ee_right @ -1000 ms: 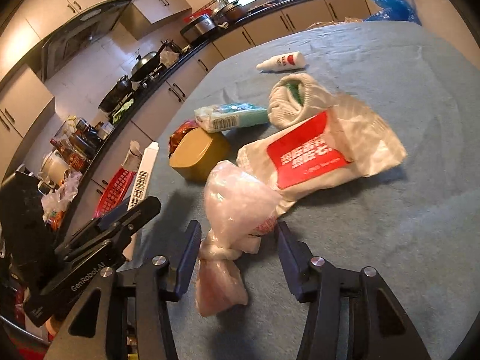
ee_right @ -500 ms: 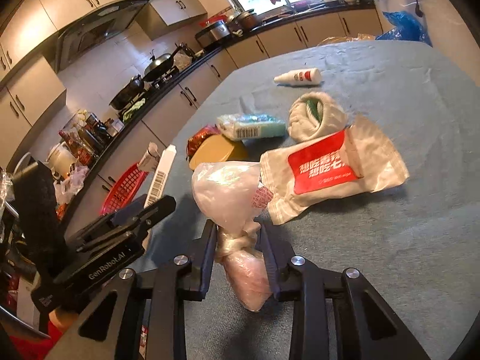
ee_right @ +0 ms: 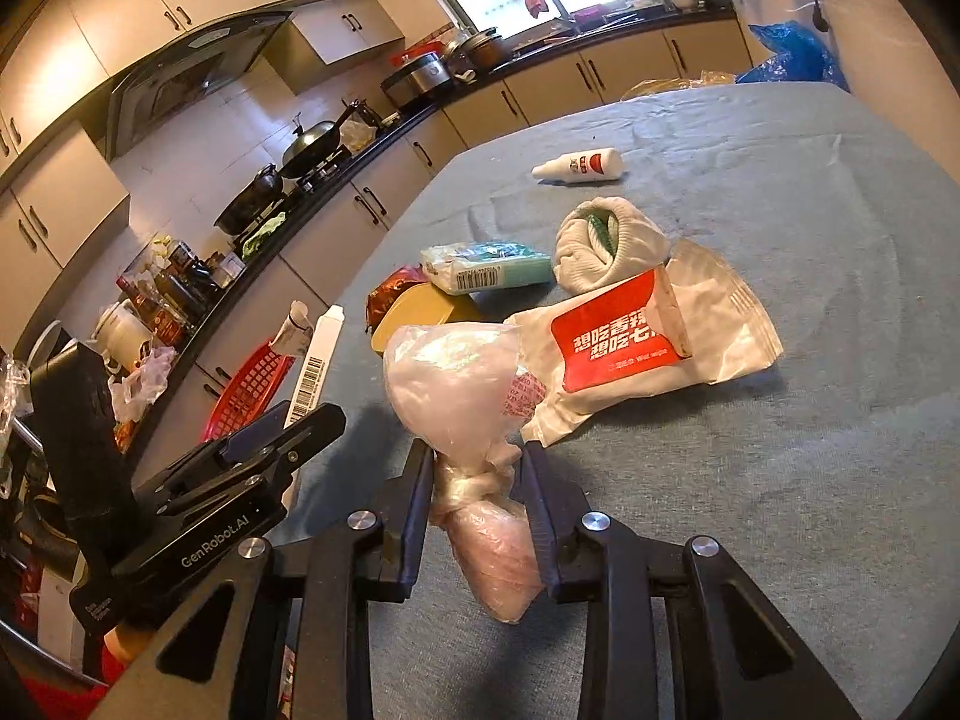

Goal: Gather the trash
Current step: 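Carry the medicine box and plastic bag over the red wastebasket with both tools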

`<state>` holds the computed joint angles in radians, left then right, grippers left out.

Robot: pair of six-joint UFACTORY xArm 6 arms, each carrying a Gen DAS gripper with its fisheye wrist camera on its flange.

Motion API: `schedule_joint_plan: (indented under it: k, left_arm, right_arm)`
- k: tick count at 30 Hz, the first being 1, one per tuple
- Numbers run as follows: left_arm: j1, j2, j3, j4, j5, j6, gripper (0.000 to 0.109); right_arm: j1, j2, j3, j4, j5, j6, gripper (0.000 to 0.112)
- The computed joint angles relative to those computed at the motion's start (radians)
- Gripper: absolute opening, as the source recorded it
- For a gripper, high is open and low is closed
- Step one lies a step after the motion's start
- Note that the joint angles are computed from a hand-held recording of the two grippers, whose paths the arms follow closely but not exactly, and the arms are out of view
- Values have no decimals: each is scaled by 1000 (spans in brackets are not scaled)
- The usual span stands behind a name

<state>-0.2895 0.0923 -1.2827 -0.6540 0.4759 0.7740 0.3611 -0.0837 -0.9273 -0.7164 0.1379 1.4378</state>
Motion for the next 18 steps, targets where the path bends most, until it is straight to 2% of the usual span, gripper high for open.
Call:
schedule_joint_plan:
  k: [10, 18]
  left_arm:
    - [27, -20, -3, -62, 17, 47, 52]
    - [75, -9, -44, -95, 31, 49, 52]
  right_arm:
    - [2, -4, -12, 24, 15, -31, 32]
    - [24, 23, -74, 96, 53, -129, 32]
